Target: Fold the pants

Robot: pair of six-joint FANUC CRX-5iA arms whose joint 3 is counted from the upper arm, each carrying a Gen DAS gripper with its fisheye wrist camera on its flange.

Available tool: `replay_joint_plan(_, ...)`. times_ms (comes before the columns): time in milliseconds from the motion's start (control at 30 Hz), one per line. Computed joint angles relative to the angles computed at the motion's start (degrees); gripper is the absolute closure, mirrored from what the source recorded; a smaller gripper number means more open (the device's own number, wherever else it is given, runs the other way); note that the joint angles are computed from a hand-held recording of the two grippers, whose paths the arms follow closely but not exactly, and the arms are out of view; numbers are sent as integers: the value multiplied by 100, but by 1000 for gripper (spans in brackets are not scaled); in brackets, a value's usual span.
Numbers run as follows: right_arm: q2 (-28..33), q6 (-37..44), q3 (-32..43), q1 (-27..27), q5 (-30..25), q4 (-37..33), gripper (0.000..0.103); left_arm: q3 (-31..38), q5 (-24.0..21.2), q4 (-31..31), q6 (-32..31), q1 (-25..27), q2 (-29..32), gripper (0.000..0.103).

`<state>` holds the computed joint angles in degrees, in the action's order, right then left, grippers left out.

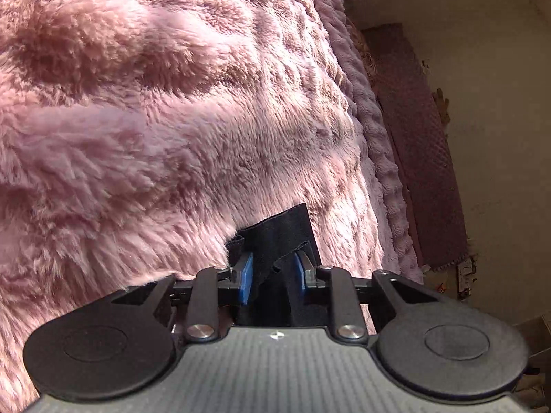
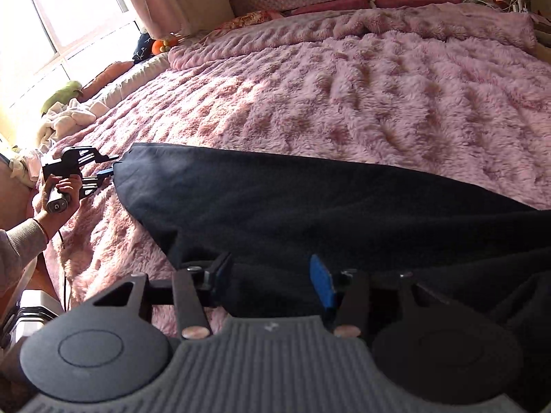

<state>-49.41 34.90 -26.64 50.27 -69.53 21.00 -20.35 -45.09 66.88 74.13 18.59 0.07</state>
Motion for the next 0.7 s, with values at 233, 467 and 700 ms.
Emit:
replay_joint_plan(233,-93,-706,-341,592,31,476,54,1235,-1085,-1455,391,112,579,101)
replay_joint_plan(467,197,-472,-277,87,550,131,54,3136,-2025,-3448,2356,-115,859,102)
replay_joint_plan(700,281,-559,-325,136,822,135,56,5247,-2945,-4872,2911,-565,1744,102)
